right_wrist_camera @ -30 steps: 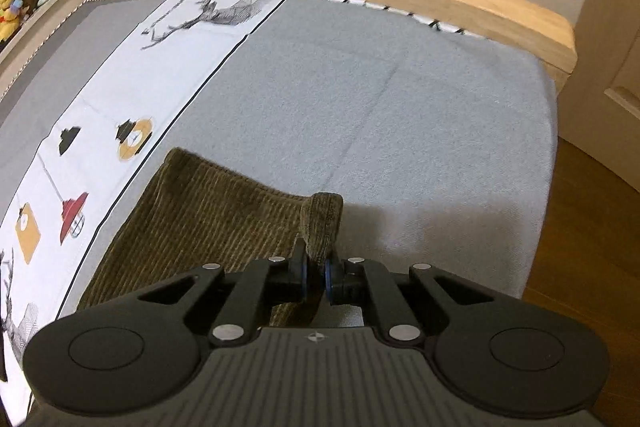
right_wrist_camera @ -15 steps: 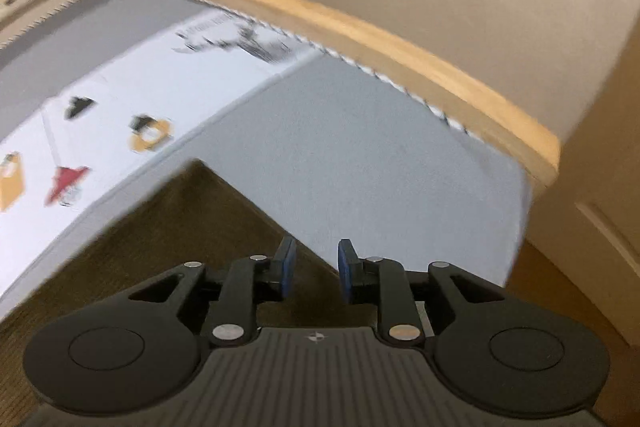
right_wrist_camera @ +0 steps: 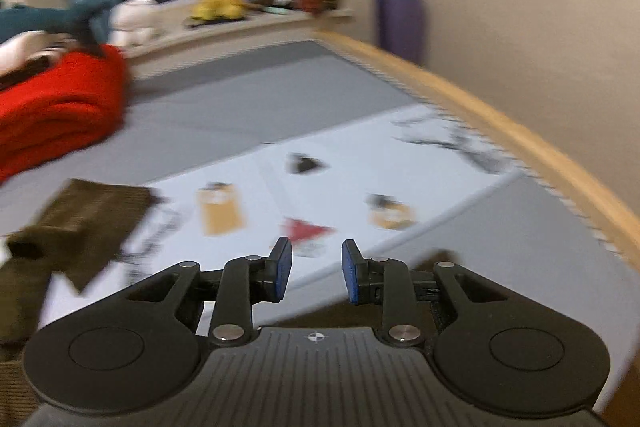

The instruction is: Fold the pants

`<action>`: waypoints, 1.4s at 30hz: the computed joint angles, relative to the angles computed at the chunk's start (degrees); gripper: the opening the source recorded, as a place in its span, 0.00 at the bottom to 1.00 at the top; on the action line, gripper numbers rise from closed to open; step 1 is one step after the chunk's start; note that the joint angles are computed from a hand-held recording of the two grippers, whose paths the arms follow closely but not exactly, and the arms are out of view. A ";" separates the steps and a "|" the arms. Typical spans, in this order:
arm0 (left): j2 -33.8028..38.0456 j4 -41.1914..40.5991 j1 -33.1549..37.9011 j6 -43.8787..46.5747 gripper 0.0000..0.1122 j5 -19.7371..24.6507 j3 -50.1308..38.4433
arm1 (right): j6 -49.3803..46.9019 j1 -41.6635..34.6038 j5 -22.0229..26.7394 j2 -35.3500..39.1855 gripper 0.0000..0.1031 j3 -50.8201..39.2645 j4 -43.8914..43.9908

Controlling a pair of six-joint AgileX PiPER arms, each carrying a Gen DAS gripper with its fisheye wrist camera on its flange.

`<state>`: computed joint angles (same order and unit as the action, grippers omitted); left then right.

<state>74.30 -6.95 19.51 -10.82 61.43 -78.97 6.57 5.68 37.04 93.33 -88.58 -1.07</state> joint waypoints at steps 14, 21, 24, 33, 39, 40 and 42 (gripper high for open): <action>11.55 3.53 -2.34 -6.28 0.24 -2.55 -5.65 | 1.31 14.70 12.49 27.42 0.23 -30.22 30.14; 14.74 4.32 -2.75 -7.15 0.27 -2.39 -8.09 | 21.00 20.21 7.00 39.05 0.48 -39.78 35.19; 16.18 4.23 -2.85 -7.42 0.28 -1.83 -8.95 | 28.55 21.48 5.07 44.65 0.50 -45.23 33.81; 17.77 6.71 -4.79 -8.16 0.29 -2.17 -9.08 | 44.06 22.24 -1.71 54.36 0.56 -52.14 35.06; 17.79 7.16 -5.08 -8.28 0.31 -2.28 -8.52 | 49.21 22.10 -10.30 52.84 0.58 -46.60 34.70; 17.78 7.32 -5.21 -8.24 0.32 -2.33 -8.35 | 51.60 21.92 -10.18 53.34 0.58 -47.63 32.65; 17.80 7.37 -5.28 -8.19 0.33 -2.31 -8.25 | 54.59 21.45 -9.85 53.96 0.58 -48.78 29.96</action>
